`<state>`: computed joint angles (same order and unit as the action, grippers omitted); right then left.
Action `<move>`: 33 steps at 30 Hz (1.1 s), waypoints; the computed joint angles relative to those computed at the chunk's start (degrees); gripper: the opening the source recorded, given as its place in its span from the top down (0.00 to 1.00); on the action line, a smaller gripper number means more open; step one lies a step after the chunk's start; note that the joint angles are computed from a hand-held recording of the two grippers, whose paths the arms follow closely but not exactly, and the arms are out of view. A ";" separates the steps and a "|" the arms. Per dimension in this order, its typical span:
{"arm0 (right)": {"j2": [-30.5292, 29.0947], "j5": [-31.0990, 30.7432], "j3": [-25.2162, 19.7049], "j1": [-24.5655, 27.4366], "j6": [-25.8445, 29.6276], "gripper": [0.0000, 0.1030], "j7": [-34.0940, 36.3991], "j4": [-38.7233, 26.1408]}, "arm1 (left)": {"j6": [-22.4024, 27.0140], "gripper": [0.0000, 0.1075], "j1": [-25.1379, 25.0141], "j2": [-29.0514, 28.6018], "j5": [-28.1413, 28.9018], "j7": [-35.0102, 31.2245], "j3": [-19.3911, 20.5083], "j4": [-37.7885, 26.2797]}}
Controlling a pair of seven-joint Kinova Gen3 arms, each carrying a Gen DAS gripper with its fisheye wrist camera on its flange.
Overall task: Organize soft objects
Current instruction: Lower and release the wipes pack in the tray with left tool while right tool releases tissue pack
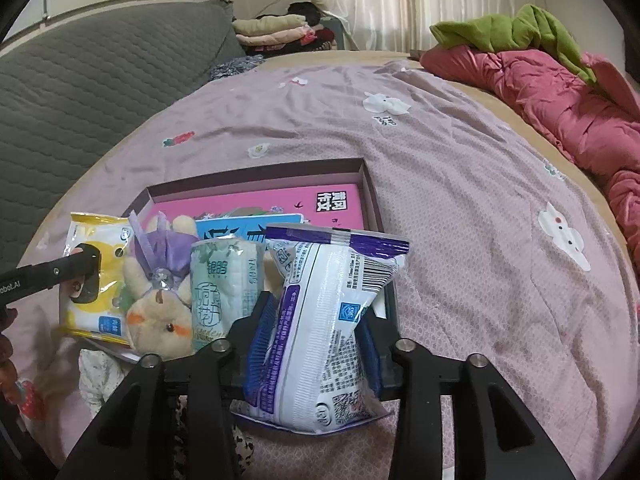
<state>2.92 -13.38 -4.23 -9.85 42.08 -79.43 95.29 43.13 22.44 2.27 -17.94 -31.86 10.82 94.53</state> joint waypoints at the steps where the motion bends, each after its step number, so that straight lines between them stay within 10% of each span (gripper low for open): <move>1: -0.15 0.05 0.03 0.02 -0.16 0.52 -0.01 0.13 | 0.08 0.89 0.02 -0.01 -0.04 0.08 0.00 -0.01; 26: -3.93 -1.70 1.17 0.54 0.41 0.37 0.16 1.36 | 2.82 0.88 0.29 -0.16 -1.11 1.56 0.39 -1.09; 33: -4.48 -2.82 1.47 0.63 0.88 0.36 1.20 1.65 | 4.31 0.73 0.90 0.18 -3.34 3.39 0.34 -1.72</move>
<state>-1.57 -16.19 -2.76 -9.23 42.95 -78.22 96.94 47.44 23.34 2.45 -21.28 -28.48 11.16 92.81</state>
